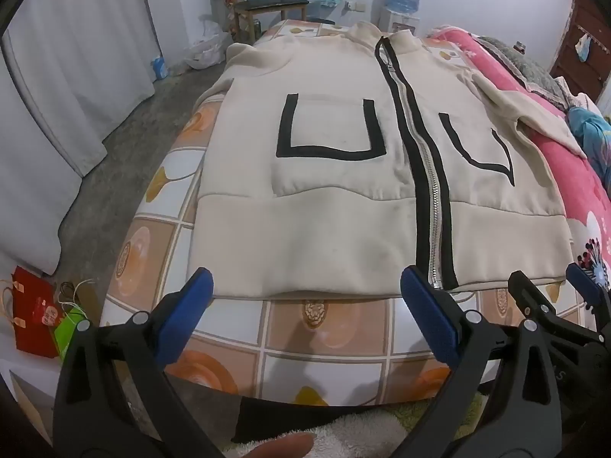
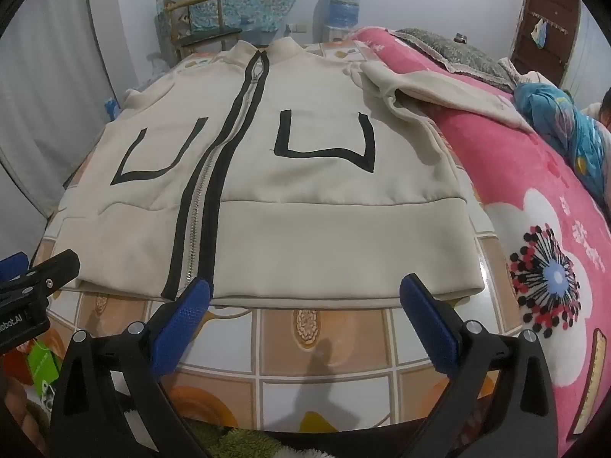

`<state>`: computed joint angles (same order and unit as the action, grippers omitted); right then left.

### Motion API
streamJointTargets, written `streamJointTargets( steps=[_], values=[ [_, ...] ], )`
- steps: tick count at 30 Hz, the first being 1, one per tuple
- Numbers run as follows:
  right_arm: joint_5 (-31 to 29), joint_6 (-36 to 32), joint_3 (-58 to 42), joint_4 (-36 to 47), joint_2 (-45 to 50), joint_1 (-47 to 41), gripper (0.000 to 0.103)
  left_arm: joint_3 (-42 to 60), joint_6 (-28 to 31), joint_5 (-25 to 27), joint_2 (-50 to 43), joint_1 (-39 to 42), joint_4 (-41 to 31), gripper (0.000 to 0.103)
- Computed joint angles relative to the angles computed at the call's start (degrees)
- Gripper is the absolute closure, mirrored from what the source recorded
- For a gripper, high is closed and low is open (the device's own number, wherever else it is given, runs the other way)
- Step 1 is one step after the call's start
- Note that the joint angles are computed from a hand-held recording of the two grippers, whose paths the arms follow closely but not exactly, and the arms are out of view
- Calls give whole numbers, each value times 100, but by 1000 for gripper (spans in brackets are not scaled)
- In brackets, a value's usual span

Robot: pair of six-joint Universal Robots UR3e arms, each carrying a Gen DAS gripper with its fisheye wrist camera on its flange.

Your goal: Fold large clothes

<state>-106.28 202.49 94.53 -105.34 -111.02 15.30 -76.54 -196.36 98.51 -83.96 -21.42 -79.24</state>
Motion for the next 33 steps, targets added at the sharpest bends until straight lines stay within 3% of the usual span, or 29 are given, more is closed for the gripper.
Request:
streamJointTargets(
  steps=[33],
  values=[
    [-65, 54, -29, 44, -6, 68, 6, 79, 30, 35, -13, -14, -53, 8]
  ],
)
